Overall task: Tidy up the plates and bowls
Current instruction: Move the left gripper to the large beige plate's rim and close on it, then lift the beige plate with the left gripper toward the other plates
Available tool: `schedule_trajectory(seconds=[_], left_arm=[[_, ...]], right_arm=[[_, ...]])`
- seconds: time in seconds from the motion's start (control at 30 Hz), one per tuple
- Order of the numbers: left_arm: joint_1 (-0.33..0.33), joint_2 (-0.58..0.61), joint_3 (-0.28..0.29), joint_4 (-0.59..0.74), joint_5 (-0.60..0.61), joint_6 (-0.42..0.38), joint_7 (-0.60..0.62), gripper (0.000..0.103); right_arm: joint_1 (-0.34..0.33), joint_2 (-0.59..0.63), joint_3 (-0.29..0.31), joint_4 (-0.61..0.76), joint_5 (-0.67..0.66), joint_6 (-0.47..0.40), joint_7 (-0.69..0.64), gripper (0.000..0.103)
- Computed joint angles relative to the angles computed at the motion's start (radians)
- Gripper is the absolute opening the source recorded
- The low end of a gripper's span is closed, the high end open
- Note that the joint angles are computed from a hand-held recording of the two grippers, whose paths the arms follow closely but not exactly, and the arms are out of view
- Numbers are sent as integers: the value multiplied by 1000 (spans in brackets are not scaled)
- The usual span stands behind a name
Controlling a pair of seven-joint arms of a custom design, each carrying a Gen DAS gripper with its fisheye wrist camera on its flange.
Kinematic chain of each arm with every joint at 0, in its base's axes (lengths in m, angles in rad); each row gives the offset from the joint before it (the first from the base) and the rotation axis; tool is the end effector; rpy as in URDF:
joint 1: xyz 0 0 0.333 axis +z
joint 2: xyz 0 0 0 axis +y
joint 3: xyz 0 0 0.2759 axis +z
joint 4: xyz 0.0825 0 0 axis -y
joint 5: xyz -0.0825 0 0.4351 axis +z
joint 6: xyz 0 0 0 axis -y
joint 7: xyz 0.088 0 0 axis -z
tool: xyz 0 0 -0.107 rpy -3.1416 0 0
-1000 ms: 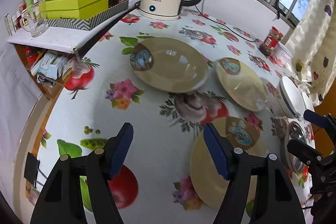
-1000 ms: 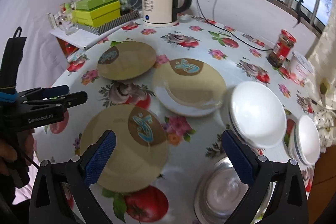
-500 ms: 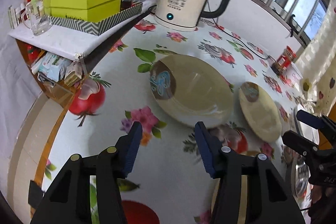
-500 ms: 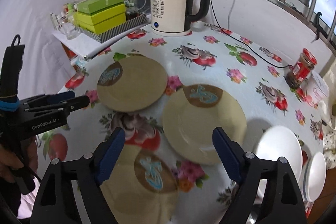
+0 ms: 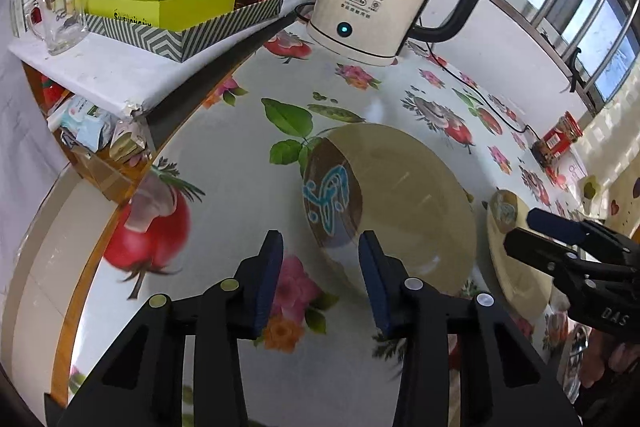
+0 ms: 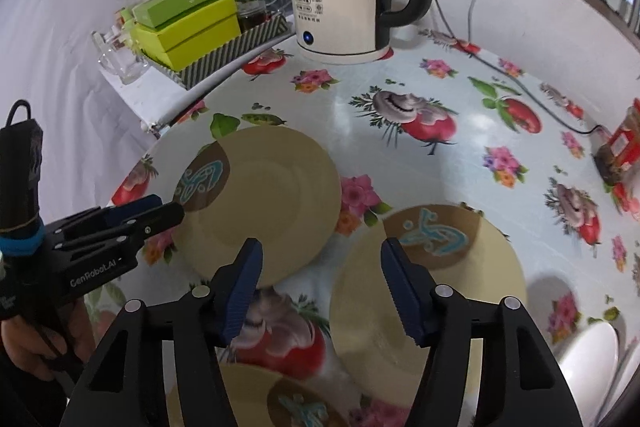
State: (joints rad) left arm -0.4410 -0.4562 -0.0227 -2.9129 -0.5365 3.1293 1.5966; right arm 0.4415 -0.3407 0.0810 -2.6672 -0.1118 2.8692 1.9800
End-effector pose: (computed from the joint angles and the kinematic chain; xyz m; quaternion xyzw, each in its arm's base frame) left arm 0.3939 -0.1460 0.2961 -0.6817 0.6526 -0.3155 0.0992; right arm 0.4219 0.2476 0.3352 -0.7502 0.6037 -0.1240 0.2395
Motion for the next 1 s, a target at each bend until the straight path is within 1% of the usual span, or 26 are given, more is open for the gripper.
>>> schedule_trajectory(seconds=[0.13,0.2,0.27,0.33,0.37,0.4,0.43,0.47,0.53,0.57,0.63,0.7,0.73,0.77,0.8,0.87,0.9,1.0], left_arm=[[-40,31,52,20,-18,21,24,40],[-57,46,73,30,-28,26,38,35],[-85,57,104,39,-45,30,60,35],[-97,68,117,46,-59,34,74,31],[-123,69,144,47,-74,39,92,30],[-146,71,168,50,-88,45,107,30],[-155,73,177,51,-96,47,116,30],[-166,74,186,53,-105,50,125,30],[-186,77,207,57,-122,53,141,30],[-189,78,211,59,-130,53,144,30],[-175,84,195,62,-139,58,141,30],[-179,86,202,67,-149,55,145,30],[-168,87,189,67,-150,58,142,30],[-163,88,184,67,-150,58,142,30],[-185,89,207,71,-158,57,154,30],[-253,91,278,80,-187,55,195,29],[-267,94,289,83,-199,56,209,28],[-332,94,348,91,-235,70,257,24]], right_arm=[[33,67,-44,46,74,13,-66,46],[36,90,-47,62,104,19,-93,45],[29,110,-42,77,118,20,-107,44],[26,127,-40,89,140,21,-122,44],[28,134,-42,93,157,21,-135,44],[27,141,-41,98,168,21,-144,44],[28,147,-41,102,183,20,-156,43],[35,155,-46,108,210,19,-178,39],[39,169,-46,119,245,17,-212,38],[36,177,-43,125,256,16,-219,38],[33,190,-38,132,284,15,-234,38],[29,199,-35,138,309,14,-249,38],[29,203,-35,140,328,13,-261,38],[32,208,-36,142,353,13,-280,33],[30,212,-34,144,364,13,-289,32],[19,216,-23,144,358,20,-283,25],[16,217,-21,142,361,26,-283,24],[16,218,-21,141,386,31,-298,24]])
